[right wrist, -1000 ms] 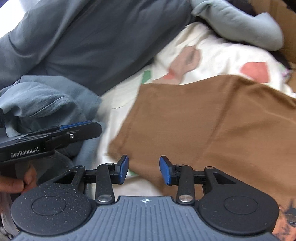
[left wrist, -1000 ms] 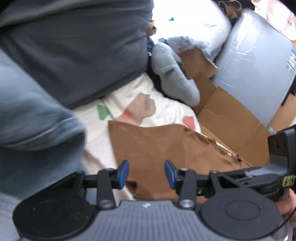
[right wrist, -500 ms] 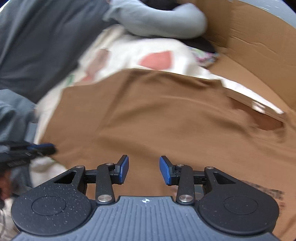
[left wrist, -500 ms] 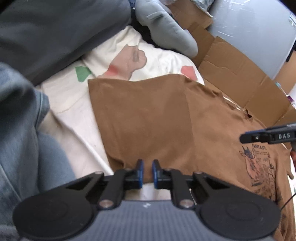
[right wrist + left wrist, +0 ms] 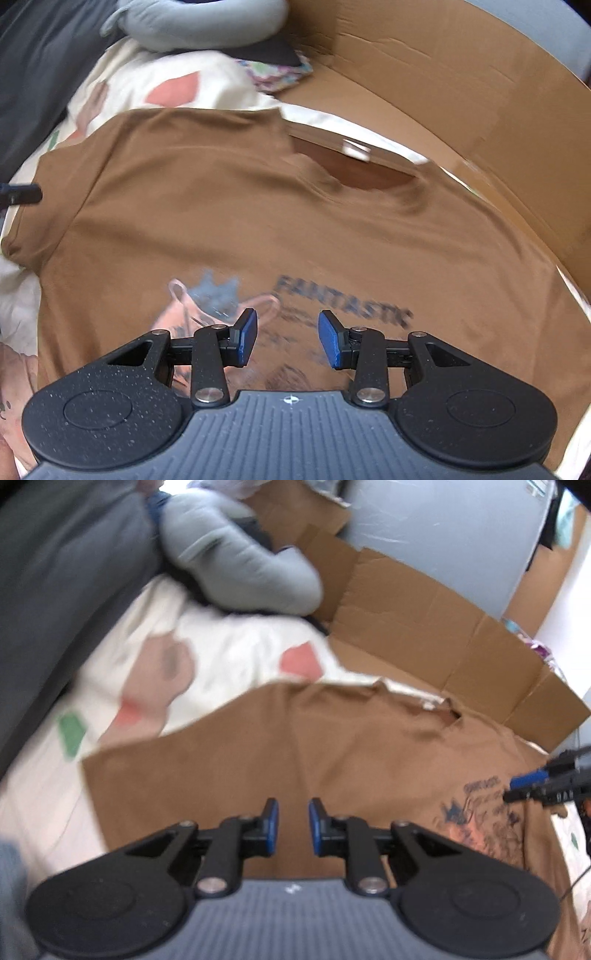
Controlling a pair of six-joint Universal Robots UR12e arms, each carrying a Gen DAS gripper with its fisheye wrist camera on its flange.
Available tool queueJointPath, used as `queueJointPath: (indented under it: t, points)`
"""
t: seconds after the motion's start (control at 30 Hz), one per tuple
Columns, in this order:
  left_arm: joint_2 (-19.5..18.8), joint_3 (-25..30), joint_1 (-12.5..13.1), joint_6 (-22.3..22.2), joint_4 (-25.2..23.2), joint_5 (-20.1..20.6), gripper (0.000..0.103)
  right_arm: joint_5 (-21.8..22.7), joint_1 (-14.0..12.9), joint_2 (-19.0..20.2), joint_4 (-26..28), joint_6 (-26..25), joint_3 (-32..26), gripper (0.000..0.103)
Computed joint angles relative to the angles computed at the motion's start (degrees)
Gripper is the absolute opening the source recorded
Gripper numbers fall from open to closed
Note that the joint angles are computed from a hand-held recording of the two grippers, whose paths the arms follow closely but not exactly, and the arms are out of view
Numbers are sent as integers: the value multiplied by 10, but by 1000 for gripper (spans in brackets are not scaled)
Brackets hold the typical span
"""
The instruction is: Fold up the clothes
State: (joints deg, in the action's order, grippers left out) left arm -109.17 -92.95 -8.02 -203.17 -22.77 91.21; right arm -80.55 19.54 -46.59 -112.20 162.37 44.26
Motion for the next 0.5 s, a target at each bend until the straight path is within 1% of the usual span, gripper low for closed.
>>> queueJointPath:
  t: [0.1, 0.13, 0.17, 0.3, 0.4, 0.5]
  points:
    - [-23, 36, 2, 8, -6, -17, 19, -5, -9, -14, -7, 6, 22, 44]
    - [-31, 47, 3, 19, -5, -26, 19, -6, -12, -20, -17, 2, 32, 44]
    - [-39, 59, 4, 30, -4, -35, 21, -5, -15, -25, -28, -3, 42, 44]
    - [-68, 112, 4, 59, -22, -53, 23, 12, -32, -48, -76, 27, 87, 44]
    - [-86, 152, 2, 83, -54, -58, 23, 22, -45, -66, -126, 55, 129, 44]
    - [-103, 185, 2, 75, -93, -65, 23, 35, -57, -75, -159, 96, 156, 44]
